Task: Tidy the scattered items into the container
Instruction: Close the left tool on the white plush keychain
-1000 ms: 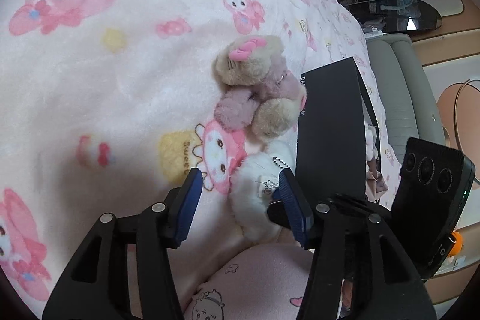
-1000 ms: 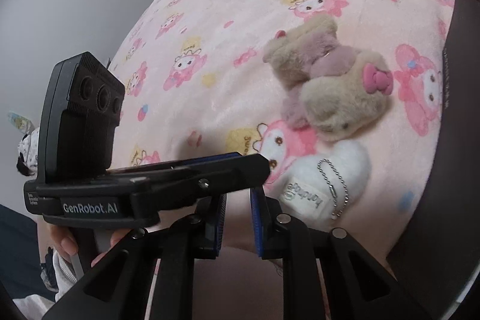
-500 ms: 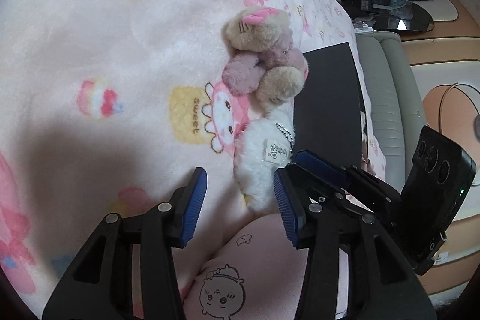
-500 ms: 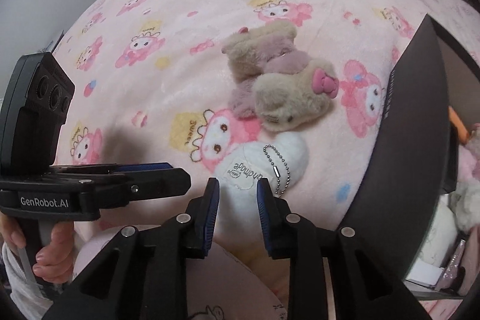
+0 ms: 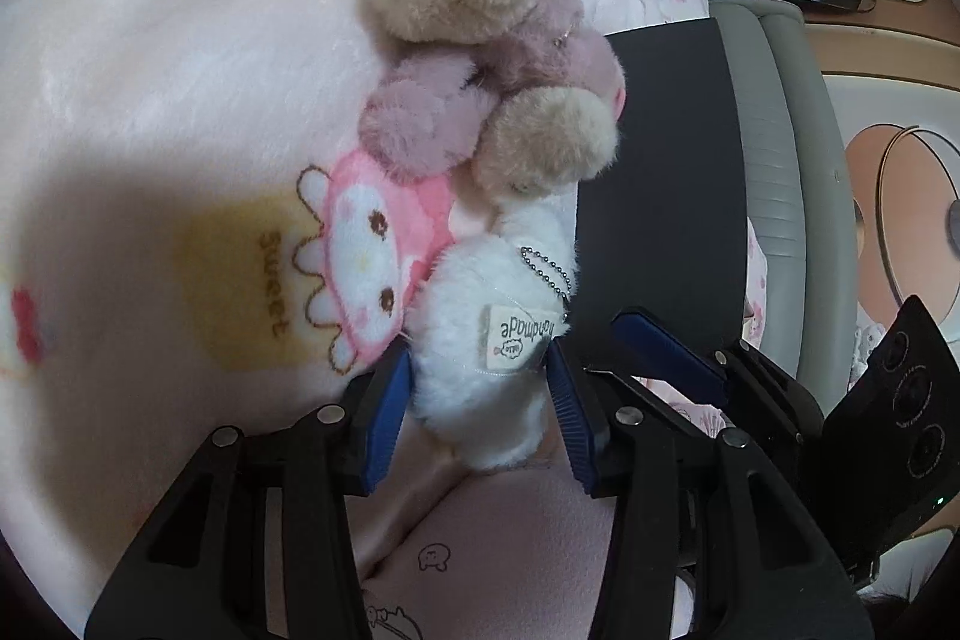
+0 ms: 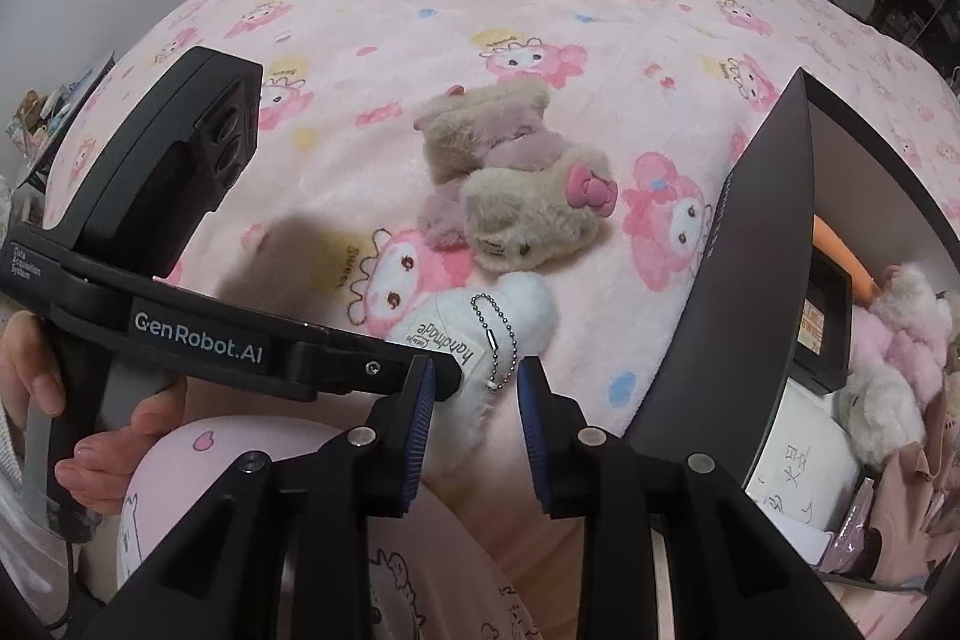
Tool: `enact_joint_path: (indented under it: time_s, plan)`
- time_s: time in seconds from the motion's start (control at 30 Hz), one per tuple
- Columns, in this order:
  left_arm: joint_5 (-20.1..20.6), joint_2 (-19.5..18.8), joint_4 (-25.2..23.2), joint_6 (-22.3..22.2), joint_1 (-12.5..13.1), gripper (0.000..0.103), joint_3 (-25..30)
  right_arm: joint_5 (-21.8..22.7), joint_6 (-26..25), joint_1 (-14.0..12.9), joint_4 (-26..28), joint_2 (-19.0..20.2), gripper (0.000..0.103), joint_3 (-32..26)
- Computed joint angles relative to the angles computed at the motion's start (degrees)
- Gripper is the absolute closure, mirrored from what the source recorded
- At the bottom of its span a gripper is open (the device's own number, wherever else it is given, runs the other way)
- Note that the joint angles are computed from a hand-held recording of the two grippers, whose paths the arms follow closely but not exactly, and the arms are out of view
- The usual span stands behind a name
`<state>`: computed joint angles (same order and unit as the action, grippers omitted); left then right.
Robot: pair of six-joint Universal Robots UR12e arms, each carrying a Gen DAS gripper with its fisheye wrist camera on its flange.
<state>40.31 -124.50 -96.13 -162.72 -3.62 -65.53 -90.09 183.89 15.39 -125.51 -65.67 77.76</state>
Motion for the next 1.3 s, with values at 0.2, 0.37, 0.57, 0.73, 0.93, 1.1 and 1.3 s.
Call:
enact_joint_path:
  time_s: [0.2,0.37,0.57,0.73,0.93,1.1,1.3]
  plan:
    - [-1.1,0.2,1.7,-1.2,0.1,0.068,-0.5,-0.2,0.5,0.0,-0.1,1.0,0.084,-0.7]
    - [-4.2,2.4,8.6,-4.7,1.0,0.071,-4.6,1.1,1.1,-0.1,-0.1,0.5,0.084,-0.1]
    - [0.2,7.1,25.4,-14.2,1.9,0.075,-11.1,3.1,1.0,-0.5,-0.8,-0.9,0.083,1.1]
    - [7.5,9.5,32.9,-16.8,2.7,0.074,-14.3,10.0,2.8,-1.9,0.1,-0.4,0.083,0.9]
    - [7.2,10.1,37.3,-21.1,4.6,0.07,-16.5,15.9,2.3,-2.4,0.1,1.0,0.078,-0.8]
    - [11.5,9.0,37.2,-23.5,3.9,0.07,-15.8,17.0,1.0,-2.1,5.2,3.4,0.073,-4.4]
    - [1.9,7.9,34.6,-24.7,5.0,0.078,-16.7,29.5,5.7,-4.0,11.8,7.2,0.073,-7.5]
